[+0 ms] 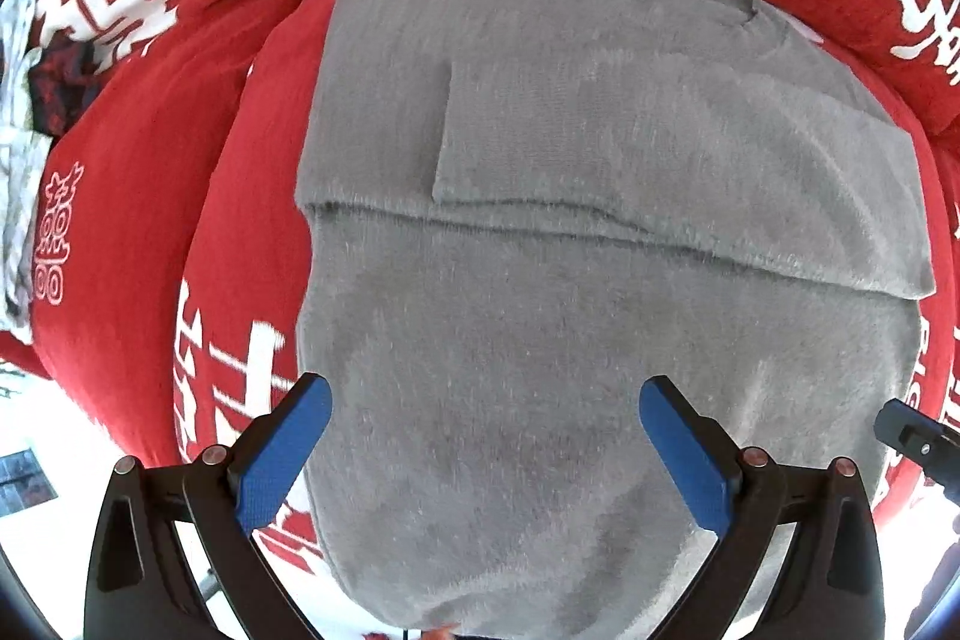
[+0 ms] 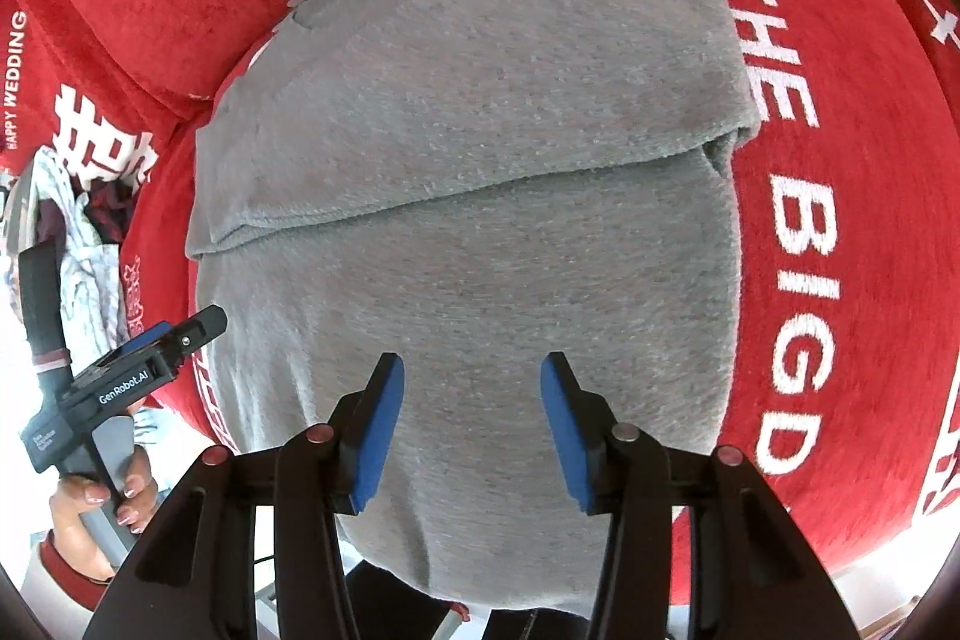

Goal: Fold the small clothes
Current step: 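Move both open grippers toward the sweater hem, then grasp the hem with both grippers and lift it toward the collar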

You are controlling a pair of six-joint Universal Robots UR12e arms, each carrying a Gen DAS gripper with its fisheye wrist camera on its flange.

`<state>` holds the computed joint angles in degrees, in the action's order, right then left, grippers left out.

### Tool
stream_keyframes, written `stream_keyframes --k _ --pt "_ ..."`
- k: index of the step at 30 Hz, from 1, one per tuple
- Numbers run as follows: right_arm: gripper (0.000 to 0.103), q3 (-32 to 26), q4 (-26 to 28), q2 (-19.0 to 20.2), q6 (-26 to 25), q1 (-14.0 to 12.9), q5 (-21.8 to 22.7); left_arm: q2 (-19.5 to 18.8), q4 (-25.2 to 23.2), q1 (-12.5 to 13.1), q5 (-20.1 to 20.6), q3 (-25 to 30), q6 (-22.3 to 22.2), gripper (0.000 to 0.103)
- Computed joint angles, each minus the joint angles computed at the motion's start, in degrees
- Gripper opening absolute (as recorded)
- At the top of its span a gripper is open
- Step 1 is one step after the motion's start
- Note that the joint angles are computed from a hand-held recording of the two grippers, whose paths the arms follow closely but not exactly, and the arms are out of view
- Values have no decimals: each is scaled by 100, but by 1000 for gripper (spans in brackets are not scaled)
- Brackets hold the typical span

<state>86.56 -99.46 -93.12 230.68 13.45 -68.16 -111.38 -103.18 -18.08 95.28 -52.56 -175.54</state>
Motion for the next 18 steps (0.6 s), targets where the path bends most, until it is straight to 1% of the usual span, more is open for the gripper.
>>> stream_keyframes --k 2,6,9,12,15,18 --pt "52 39 41 -19 -116 -18 67 61 -8 -3 27 -106 -49 103" --pt "52 64 126 -50 -245 -5 62 148 -191 24 49 -262 -117 103" --pt "52 110 62 -95 -230 28 34 260 -221 64 -45 -422 -3 103" --pt "52 175 -156 -142 -186 113 -85 379 -128 79 -37 -590 106 103" --pt "52 159 -176 -141 -300 217 -154 524 -17 128 -73 -799 134 103" --pt "52 246 -288 -208 -114 319 -136 699 104 211 -198 -1040 227 103"
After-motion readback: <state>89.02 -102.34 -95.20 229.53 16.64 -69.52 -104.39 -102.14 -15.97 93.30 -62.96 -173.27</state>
